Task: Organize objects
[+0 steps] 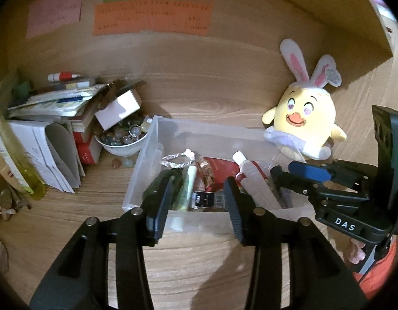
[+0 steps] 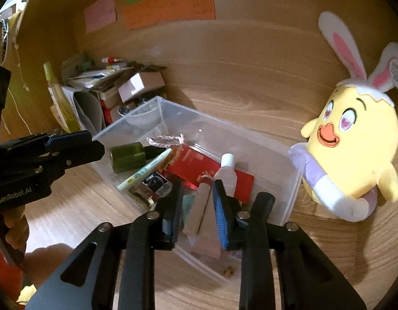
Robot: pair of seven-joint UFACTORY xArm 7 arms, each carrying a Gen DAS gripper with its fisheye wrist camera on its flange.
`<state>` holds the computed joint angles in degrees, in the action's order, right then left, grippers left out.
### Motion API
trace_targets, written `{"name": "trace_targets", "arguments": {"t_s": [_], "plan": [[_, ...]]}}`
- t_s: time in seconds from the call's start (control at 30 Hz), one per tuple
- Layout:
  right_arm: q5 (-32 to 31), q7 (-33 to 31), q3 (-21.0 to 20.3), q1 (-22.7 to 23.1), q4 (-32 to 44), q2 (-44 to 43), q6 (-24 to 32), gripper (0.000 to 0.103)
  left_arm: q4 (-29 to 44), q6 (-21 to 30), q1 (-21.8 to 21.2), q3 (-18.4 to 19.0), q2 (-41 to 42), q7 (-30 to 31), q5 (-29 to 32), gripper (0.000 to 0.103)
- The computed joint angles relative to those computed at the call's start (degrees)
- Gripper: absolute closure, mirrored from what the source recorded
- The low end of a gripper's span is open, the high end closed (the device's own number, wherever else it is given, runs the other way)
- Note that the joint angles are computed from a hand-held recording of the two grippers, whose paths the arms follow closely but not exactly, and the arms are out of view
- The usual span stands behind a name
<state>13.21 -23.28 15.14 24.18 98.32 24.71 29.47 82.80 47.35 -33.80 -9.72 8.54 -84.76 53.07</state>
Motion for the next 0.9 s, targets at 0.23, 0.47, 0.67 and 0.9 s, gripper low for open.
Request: {"name": "trace_targets", "arguments": {"t_s": [0.23, 0.47, 0.67, 0.9], "plan": [[3.64, -2.51, 1.59, -1.50, -6.60, -5.21, -3.64, 0.062, -1.65, 3.48, -1.46, -1.39, -2.10, -2.95, 4.22, 0.047], [11.03, -8.21, 3.62, -3.35, -13.51, -10.59, -7.86, 0.042, -3.27, 5.47, -1.81, -3.15, -3.54, -5.43, 6.33, 0.033], [16.13, -11.82, 3.48, -2.86, -17.86, -13.81, -10.58, 0.029, -4.58, 6.61, -2.12, -4.18, -4.42, -7.16, 6.96, 0.020], [17.95, -12.12, 2.57, -1.93, -20.79, -15.39, -11.72, 0.021, -5.83, 9.23, -2.76, -5.10, -4.88, -10.20, 8.98, 0.009]]}}
